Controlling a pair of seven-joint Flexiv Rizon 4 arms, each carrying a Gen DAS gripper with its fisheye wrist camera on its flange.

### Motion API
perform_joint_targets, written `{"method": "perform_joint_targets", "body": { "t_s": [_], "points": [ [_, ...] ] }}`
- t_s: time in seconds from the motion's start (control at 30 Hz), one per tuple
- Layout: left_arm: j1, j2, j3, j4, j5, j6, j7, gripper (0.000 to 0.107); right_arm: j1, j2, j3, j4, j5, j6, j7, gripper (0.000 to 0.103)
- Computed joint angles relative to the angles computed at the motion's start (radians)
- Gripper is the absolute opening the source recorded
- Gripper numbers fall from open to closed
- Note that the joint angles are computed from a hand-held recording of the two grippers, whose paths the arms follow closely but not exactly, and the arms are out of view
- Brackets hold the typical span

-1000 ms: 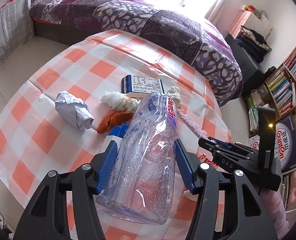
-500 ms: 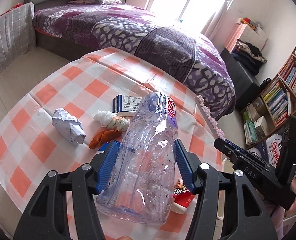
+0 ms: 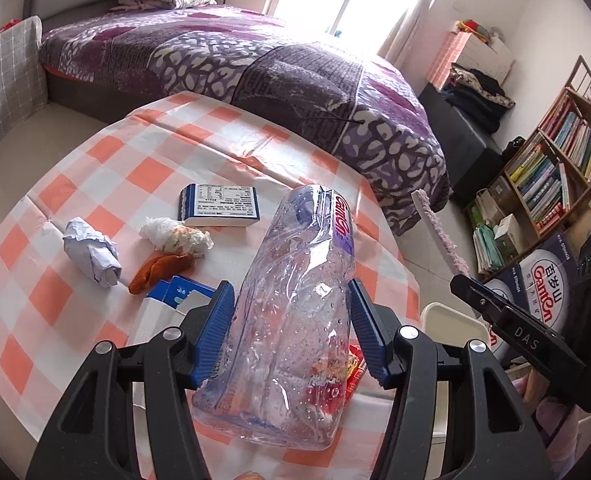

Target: Collect trash

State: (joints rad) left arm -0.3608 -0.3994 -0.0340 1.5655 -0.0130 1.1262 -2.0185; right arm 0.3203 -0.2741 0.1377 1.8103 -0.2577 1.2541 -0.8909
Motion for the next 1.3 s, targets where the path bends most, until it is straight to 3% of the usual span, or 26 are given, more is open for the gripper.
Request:
{"method": "perform_joint_targets", "body": {
  "t_s": [0.47, 0.53, 0.6, 0.7, 1.0, 1.3],
  "points": [
    [-0.050, -0.086, -0.036, -0.100, -0.010, -0.037, 0.063, 0.058, -0.090, 0.112, -0.023, 0.119, 0.038, -0.070, 0.070, 0.026],
    [-0.060, -0.099, -0.040, -0.116, -0.014, -0.041, 0.074, 0.058, -0.104, 0.133, -0.031, 0.146, 0.029, -0.065, 0.093, 0.035],
    [-0.067, -0.113, -0.050, -0.132, -0.025, -0.046, 0.089, 0.058, -0.110, 0.152, -0.049, 0.175, -0.028, -0.057, 0.147, 0.052],
    [-0.082, -0.137, -0.057, -0.160, -0.038, -0.055, 0.103, 0.058, -0.132, 0.184, -0.070, 0.222, -0.132, -0.050, 0.234, 0.062],
    [-0.143, -0.228, -0.075, -0.287, -0.058, -0.112, 0.140, 0.058, -0.226, 0.242, -0.085, 0.303, -0.251, -0.016, 0.365, 0.080],
    [-0.209, -0.327, -0.083, -0.437, -0.061, -0.203, 0.187, 0.058, -0.302, 0.284, -0.087, 0.355, -0.265, 0.020, 0.430, 0.089]
  ]
}}
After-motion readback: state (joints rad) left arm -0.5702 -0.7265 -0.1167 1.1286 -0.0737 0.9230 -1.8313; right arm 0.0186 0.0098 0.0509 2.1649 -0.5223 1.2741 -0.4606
